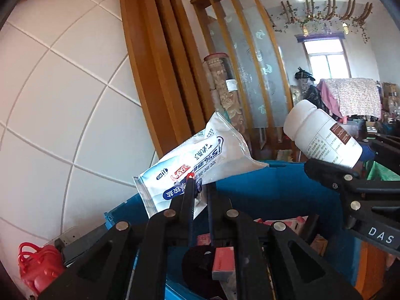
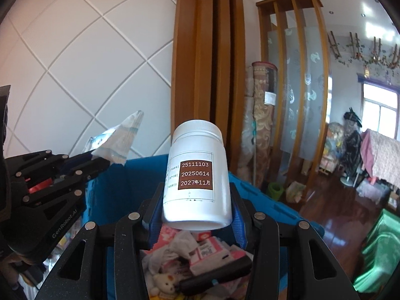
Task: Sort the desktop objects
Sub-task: 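Carry the wipes pack and pill bottle into the blue crate and release, then withdraw both tools from the crate back over the pile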
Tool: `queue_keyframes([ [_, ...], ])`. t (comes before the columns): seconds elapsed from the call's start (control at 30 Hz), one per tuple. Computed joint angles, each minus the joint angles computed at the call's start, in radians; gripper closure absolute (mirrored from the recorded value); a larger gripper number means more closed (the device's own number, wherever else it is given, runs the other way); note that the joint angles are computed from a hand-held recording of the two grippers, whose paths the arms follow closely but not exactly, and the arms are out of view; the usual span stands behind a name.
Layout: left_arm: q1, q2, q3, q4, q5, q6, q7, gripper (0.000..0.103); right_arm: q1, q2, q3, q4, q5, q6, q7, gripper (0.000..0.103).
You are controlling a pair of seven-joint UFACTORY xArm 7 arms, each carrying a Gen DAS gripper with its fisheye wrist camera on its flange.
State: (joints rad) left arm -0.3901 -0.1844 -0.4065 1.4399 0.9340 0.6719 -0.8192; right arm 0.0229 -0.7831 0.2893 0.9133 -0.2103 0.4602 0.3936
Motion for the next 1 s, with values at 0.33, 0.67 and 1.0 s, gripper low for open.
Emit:
queue_keyframes([
  [0.33,-0.097,0.096,0.014,0.11,0.178,0.238,-0.174,0.037,-0.033,0.005,-0.045,0.01,-0.01,-0.035,0.012,0.015],
  [0.67,-0.171,0.092,0.01,0.094,0.239,0.356,-0.258,0.037,-0.004,-0.054,-0.077,-0.037,0.037,-0.042,-0.052,0.012],
  [1.0,-0.135,-0.023,-0.032,-0.018,0.22,0.395,-0.304,0.037,0.049,-0.083,-0.092,-0.07,0.105,-0.055,-0.07,0.012],
])
